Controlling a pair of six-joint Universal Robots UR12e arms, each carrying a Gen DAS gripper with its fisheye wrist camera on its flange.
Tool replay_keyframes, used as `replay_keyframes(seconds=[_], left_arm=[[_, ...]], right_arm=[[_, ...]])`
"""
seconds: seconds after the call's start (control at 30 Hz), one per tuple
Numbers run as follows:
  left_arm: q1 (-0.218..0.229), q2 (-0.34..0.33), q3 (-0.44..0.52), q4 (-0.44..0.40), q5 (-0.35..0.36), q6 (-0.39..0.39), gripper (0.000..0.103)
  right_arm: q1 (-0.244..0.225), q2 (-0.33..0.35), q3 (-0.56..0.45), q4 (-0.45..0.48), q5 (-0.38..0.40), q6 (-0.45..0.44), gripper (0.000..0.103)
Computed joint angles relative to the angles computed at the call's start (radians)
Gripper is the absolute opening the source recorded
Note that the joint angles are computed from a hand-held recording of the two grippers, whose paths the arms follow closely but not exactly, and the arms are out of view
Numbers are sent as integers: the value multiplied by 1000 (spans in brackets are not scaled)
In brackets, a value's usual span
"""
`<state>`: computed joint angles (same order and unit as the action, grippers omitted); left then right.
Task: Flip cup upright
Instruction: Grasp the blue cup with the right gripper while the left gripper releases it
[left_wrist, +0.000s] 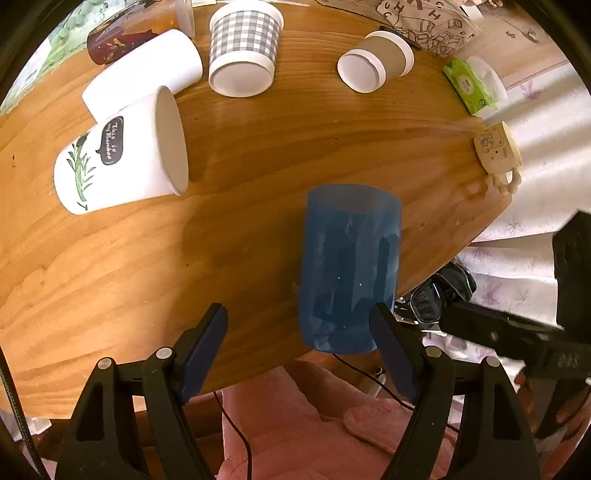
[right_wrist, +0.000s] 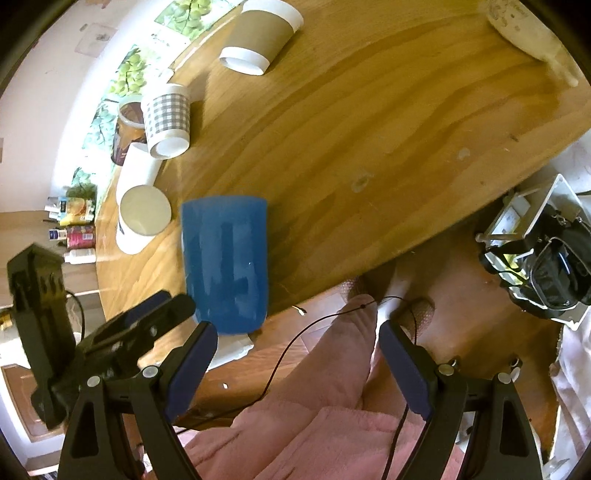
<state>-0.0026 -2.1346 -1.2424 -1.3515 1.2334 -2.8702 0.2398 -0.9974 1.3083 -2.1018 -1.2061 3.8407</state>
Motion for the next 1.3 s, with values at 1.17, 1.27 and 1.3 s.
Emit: replay_keyframes(seconds=[1.17, 1.27, 1.3], left_arm=[[79, 46, -123, 478, -181, 91, 82], [85, 43, -118, 486, -183, 94, 82], [86, 42, -116, 487, -183, 93, 82]], right_arm=[[38, 187, -281, 154, -9, -1, 90], [40, 200, -304, 168, -9, -5, 90], [39, 200, -305, 171, -9, -6, 90]])
